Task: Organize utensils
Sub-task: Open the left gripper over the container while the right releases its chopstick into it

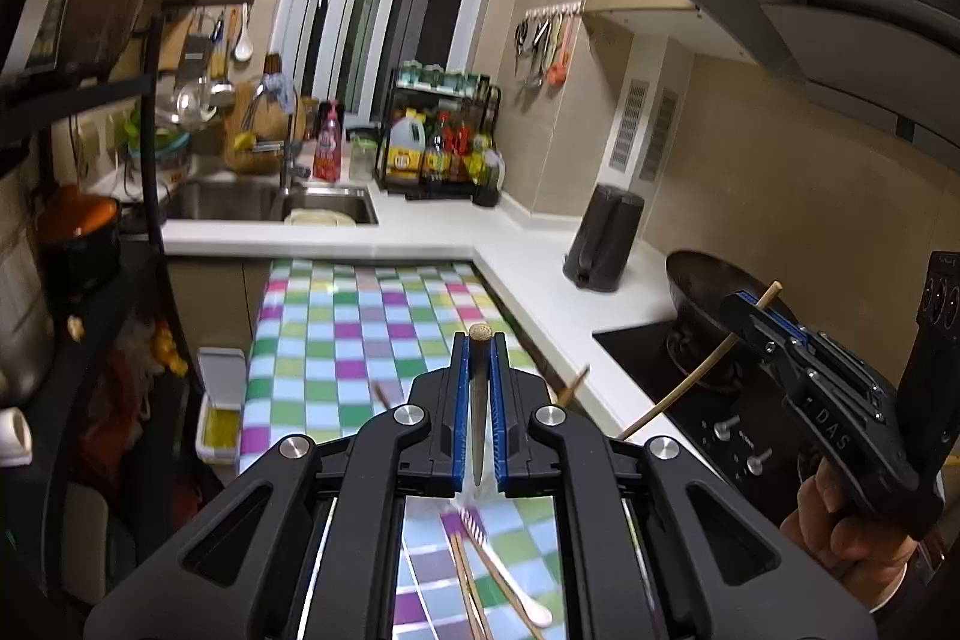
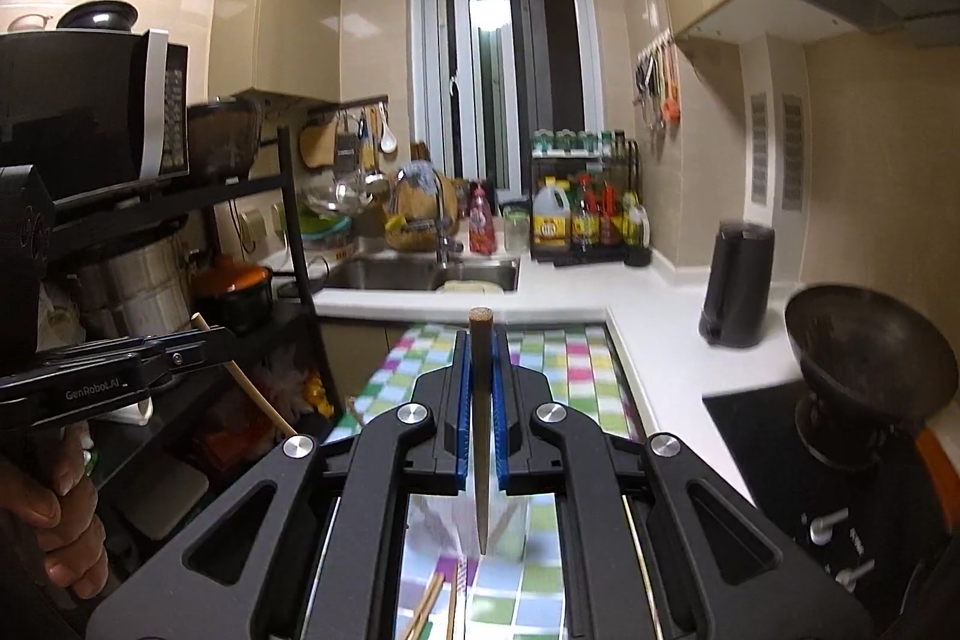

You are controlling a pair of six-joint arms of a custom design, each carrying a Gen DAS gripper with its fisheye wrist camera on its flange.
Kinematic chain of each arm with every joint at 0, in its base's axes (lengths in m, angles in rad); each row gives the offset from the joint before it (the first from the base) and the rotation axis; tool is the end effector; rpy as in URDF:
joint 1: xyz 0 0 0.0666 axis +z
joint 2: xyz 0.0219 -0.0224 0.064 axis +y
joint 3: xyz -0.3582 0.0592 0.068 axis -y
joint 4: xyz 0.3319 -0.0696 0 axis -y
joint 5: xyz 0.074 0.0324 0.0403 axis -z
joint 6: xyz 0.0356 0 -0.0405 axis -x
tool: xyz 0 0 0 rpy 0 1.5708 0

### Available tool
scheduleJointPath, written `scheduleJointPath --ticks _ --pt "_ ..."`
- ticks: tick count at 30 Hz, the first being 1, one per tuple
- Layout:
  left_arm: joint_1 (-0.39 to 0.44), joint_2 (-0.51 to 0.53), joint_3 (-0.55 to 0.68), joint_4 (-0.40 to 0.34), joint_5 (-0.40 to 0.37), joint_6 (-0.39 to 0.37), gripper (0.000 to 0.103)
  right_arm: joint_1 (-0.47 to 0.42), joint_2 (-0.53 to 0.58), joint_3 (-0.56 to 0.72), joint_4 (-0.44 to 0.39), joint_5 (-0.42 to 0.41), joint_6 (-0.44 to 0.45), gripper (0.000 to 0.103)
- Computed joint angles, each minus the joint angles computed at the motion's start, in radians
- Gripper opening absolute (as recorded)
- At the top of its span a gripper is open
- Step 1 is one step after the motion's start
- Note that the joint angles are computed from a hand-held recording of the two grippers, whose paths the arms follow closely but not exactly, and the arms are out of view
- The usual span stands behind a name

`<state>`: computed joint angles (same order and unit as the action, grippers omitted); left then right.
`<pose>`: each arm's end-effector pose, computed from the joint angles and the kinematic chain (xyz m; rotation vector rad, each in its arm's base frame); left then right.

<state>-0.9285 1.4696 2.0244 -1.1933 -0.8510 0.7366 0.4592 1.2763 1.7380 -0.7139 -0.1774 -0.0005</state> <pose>0.2689 -0.3154 0.6104 -0.2528 1.9606 -0.1294 0.3431 0.1762 0.6136 -0.5423 1.7646 0.4847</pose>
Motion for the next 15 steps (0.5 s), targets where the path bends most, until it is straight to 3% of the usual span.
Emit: scheduleJointPath --ticks 6,15 --pt "0.082 0.06 0.091 0.013 0.041 -0.063 0.006 0.009 0.112 0.101 0.039 0.004 -0.018 0.006" --pt "0.207 0.112 0.002 0.049 0.232 -0.053 0.006 0.015 0.257 0.128 0.023 0.0 -0.003 0.006"
